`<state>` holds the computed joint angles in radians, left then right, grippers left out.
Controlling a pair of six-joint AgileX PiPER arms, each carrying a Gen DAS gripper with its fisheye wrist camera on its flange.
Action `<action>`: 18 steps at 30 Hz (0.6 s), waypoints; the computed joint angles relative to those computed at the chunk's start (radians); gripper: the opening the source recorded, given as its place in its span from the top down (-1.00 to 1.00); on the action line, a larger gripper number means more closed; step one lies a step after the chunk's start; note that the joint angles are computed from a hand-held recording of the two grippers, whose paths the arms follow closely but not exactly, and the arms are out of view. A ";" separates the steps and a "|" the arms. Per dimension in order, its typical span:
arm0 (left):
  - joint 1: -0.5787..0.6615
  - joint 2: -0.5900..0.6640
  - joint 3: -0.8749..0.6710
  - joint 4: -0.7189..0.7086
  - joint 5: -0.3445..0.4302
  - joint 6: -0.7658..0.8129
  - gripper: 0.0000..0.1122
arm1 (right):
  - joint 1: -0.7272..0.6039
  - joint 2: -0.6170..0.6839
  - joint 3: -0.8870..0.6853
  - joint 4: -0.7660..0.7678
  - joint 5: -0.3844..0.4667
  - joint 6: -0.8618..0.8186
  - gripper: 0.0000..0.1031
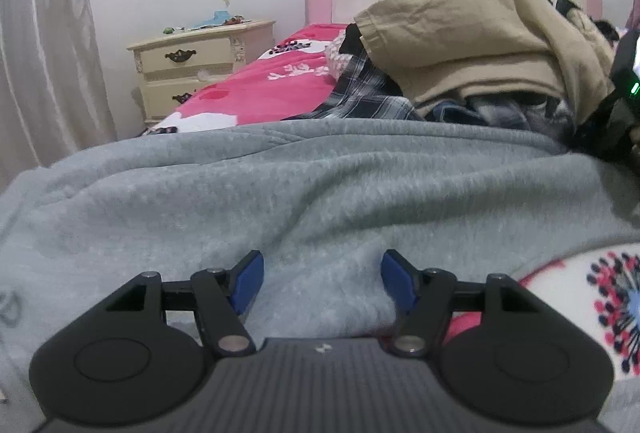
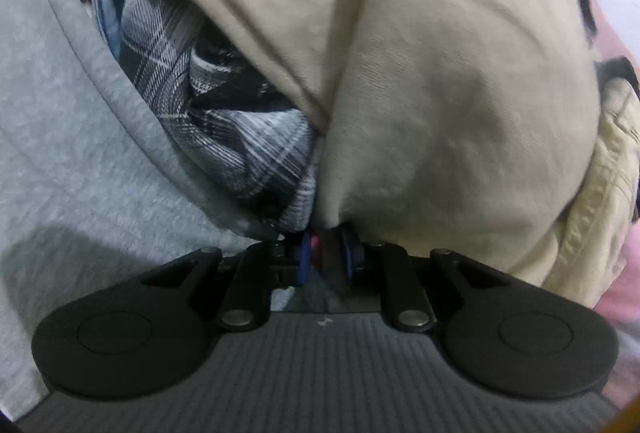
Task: Fold clothes
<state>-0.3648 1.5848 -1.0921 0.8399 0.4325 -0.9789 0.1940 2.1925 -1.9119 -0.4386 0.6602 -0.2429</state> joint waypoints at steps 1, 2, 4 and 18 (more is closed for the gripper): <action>-0.012 -0.002 -0.007 0.011 0.030 -0.003 -0.22 | -0.010 -0.029 0.022 0.026 -0.001 -0.008 0.67; -0.022 -0.005 -0.014 0.019 0.059 -0.004 -0.22 | -0.021 -0.070 0.059 0.045 -0.012 -0.005 0.65; -0.039 -0.014 -0.027 0.017 0.109 0.002 -0.22 | -0.055 -0.167 0.130 0.119 -0.024 -0.022 0.64; 0.002 -0.087 -0.057 -0.047 0.170 0.000 -0.20 | -0.212 -0.948 0.456 -0.033 0.290 0.252 0.28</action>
<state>-0.3628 1.4974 -1.1492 0.7927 0.6023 -0.9787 -0.0184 1.2446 -1.4564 -0.4715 0.9505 0.0086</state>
